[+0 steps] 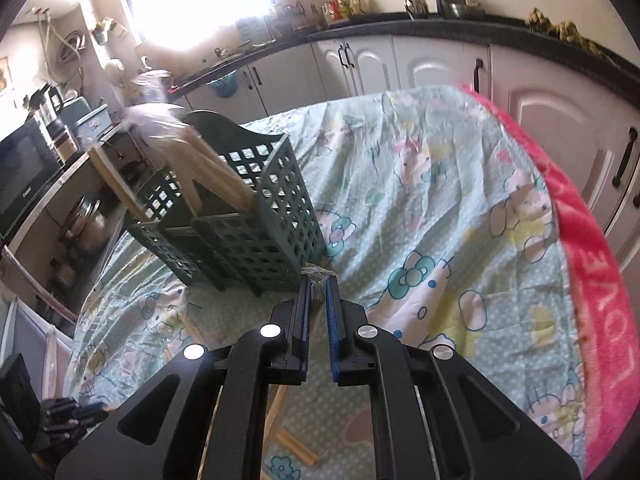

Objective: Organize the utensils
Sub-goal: 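Lower the left tool onto a chopstick and close it while the right tool closes on chopsticks, then lift the held chopsticks with both tools up above the basket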

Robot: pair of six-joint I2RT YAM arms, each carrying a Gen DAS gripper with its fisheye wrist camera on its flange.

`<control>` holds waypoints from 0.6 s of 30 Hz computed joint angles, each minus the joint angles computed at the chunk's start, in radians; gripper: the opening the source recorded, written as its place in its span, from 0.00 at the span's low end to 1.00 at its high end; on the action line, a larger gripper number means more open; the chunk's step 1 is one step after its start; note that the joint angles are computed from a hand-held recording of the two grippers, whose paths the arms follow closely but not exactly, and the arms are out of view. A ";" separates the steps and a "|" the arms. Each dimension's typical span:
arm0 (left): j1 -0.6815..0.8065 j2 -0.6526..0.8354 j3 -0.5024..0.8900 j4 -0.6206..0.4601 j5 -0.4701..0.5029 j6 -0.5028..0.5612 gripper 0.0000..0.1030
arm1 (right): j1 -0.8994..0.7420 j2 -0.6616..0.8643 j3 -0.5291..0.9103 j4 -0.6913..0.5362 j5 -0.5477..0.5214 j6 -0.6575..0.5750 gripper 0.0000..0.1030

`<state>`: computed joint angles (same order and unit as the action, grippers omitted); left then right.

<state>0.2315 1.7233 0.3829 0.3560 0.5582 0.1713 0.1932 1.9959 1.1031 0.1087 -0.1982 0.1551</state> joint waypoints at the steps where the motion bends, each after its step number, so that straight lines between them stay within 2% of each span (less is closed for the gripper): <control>1: 0.008 -0.012 -0.002 -0.005 0.002 0.005 0.08 | 0.003 -0.012 -0.003 -0.006 0.008 -0.004 0.08; 18: 0.221 -0.294 0.023 -0.249 0.181 0.043 0.04 | 0.065 -0.257 -0.086 -0.030 0.008 -0.074 0.07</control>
